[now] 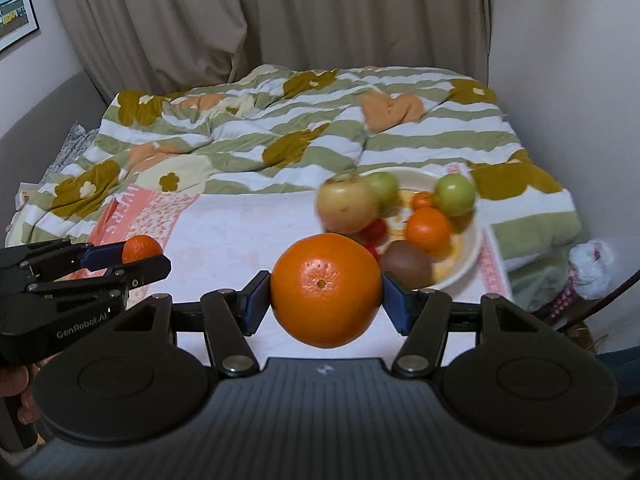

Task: Organize fruits
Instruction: 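Carry the mandarin into the white bowl and open the left tool while the right tool carries the orange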

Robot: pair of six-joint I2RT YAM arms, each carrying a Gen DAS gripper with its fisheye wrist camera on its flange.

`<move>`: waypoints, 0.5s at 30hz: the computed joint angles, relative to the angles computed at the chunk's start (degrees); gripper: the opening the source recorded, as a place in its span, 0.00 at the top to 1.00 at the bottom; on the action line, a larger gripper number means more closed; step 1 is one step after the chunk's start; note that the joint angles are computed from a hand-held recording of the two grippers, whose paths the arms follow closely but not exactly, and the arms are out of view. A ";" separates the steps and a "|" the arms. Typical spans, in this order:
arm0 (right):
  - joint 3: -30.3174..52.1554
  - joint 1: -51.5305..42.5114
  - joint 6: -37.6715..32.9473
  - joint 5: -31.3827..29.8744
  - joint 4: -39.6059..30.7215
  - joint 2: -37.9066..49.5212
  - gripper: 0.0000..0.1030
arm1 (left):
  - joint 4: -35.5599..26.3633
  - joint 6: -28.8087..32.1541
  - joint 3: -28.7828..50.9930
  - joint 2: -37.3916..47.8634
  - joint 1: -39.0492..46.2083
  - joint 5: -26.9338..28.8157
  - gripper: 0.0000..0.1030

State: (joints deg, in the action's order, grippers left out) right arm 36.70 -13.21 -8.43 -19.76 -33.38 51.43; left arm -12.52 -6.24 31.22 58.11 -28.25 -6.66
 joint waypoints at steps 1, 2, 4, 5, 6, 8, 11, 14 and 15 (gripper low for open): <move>0.56 -2.99 -2.58 -2.20 -0.38 0.97 0.28 | 0.18 -1.41 0.71 1.06 -2.14 -1.86 0.62; 1.47 -6.11 -5.47 -4.48 -0.97 2.36 0.28 | 0.45 -3.44 1.80 2.76 -4.99 -4.37 0.62; 3.21 -11.03 -10.67 -8.18 -1.66 5.59 0.28 | 0.94 -6.42 3.62 5.55 -9.05 -8.16 0.62; 4.31 -13.57 -13.62 -10.17 -2.00 7.54 0.28 | 1.02 -8.06 4.95 7.45 -11.17 -10.16 0.62; 5.35 -15.63 -16.16 -11.77 -2.27 9.40 0.28 | 1.34 -9.80 6.39 9.73 -13.13 -12.03 0.62; 8.08 -19.22 -20.94 -14.67 -2.72 13.94 0.28 | 1.94 -12.58 8.76 13.45 -15.68 -14.47 0.62; 12.34 -22.48 -26.07 -17.54 -2.86 20.75 0.28 | 2.39 -16.14 13.23 20.08 -18.87 -18.02 0.62; 16.92 -24.15 -29.70 -19.07 -2.58 27.82 0.28 | 2.74 -18.71 17.49 26.33 -20.26 -19.72 0.62; 18.18 -24.25 -30.22 -19.13 -2.26 29.73 0.28 | 2.80 -19.36 18.82 28.19 -20.35 -19.79 0.62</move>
State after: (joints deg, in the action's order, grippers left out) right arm 54.88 -37.46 -38.65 -38.89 -35.64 81.16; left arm -9.73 -25.60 50.04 86.30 -48.60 -26.45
